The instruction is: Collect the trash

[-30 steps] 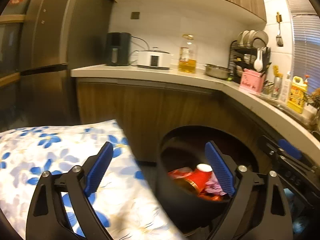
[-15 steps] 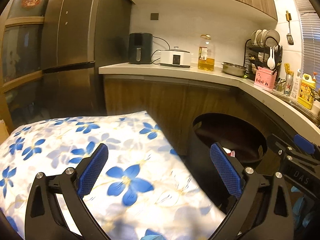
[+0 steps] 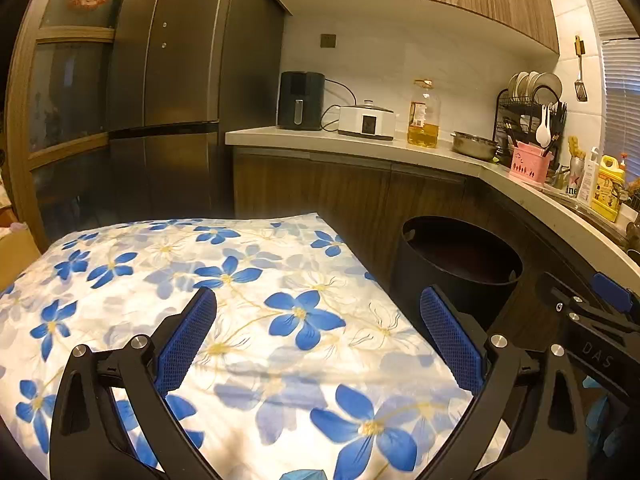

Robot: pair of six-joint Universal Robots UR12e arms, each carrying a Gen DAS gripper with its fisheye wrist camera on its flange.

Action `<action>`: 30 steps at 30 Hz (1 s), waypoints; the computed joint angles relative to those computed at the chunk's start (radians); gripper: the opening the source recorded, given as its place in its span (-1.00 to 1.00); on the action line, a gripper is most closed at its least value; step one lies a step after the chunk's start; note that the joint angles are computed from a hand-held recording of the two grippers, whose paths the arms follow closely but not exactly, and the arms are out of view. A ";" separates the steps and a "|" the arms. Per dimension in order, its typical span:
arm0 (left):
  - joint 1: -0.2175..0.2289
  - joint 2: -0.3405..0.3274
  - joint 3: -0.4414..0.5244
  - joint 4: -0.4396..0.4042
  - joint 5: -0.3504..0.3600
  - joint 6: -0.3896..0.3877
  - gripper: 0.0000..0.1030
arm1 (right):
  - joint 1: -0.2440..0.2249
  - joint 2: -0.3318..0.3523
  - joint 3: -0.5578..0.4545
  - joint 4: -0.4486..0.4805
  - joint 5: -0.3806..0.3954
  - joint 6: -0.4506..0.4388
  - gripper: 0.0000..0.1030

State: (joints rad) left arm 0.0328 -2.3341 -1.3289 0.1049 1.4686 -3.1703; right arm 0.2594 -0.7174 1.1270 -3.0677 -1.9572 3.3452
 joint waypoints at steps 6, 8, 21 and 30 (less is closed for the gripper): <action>0.009 0.029 -0.054 0.031 0.000 0.007 0.89 | 0.017 -0.027 0.053 -0.042 -0.031 0.001 0.78; 0.011 0.036 -0.069 0.040 -0.001 0.010 0.89 | 0.021 -0.035 0.069 -0.052 -0.033 0.002 0.78; 0.017 0.070 -0.134 0.075 -0.009 0.028 0.89 | 0.034 -0.070 0.133 -0.109 -0.034 -0.004 0.78; 0.019 0.076 -0.147 0.088 -0.013 0.023 0.89 | 0.038 -0.076 0.143 -0.120 -0.034 -0.005 0.78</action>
